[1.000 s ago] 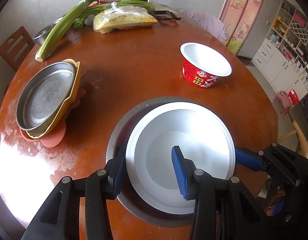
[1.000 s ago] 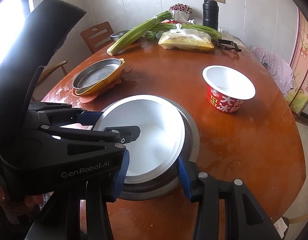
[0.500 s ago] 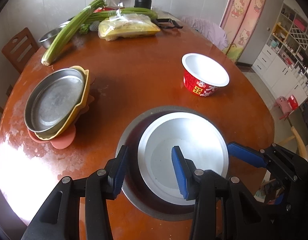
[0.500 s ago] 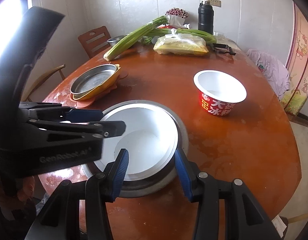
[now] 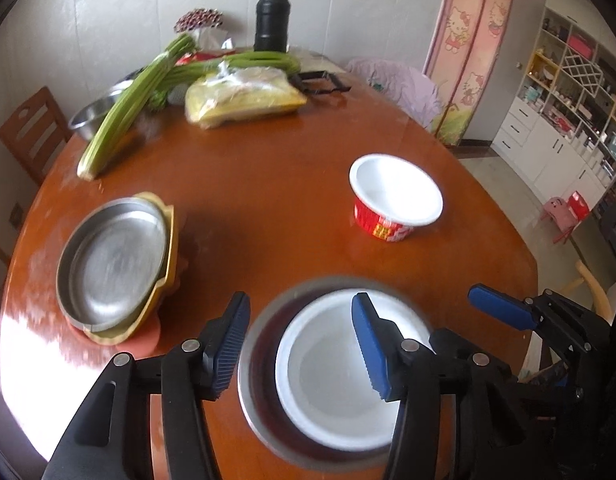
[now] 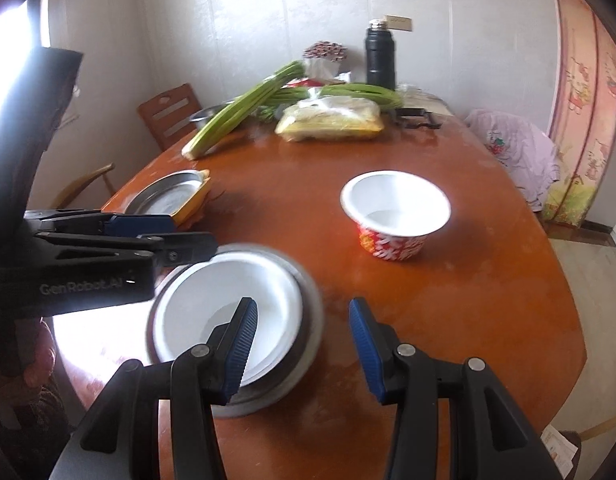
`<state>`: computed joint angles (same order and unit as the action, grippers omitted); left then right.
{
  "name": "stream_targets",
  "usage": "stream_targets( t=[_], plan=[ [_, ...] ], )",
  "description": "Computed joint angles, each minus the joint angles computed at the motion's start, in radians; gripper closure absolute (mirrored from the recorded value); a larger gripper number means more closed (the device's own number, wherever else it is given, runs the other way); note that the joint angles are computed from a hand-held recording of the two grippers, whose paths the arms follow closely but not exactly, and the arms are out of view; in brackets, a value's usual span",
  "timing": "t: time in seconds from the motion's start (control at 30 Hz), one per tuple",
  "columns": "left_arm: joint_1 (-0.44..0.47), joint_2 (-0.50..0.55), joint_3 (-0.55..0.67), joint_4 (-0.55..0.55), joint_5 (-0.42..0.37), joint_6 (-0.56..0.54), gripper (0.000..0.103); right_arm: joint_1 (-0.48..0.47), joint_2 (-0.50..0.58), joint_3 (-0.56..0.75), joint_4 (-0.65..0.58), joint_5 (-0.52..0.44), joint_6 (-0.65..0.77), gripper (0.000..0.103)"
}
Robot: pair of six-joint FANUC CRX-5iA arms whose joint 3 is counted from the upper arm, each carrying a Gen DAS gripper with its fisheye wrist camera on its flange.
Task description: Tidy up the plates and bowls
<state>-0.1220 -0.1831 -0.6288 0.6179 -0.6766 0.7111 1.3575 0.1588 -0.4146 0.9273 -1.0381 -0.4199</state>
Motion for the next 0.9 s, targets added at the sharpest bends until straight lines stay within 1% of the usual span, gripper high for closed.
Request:
stream_targets(
  t=[0.2, 0.47, 0.63, 0.77, 0.83, 0.9],
  plan=[
    [-0.041, 0.067, 0.071, -0.007, 0.011, 0.0, 0.047, -0.039, -0.012, -0.002, -0.019, -0.028, -0.004, 0.055],
    [-0.082, 0.135, 0.168, -0.033, -0.008, 0.027, 0.047, -0.081, -0.042, -0.01, -0.027, -0.071, -0.01, 0.054],
    [-0.101, 0.191, 0.257, -0.081, -0.039, 0.083, 0.046, -0.107, -0.056, 0.006, -0.043, -0.095, 0.019, 0.054],
    [-0.115, 0.233, 0.332, -0.118, -0.069, 0.119, 0.046, -0.125, -0.067, 0.02, -0.032, -0.122, 0.032, 0.054],
    [-0.123, 0.256, 0.369, -0.131, -0.09, 0.136, 0.043, -0.133, -0.074, 0.024, -0.022, -0.134, 0.029, 0.054],
    [-0.138, 0.281, 0.411, -0.167, -0.094, 0.155, 0.042, -0.14, -0.081, 0.024, 0.002, -0.149, 0.02, 0.049]
  ],
)
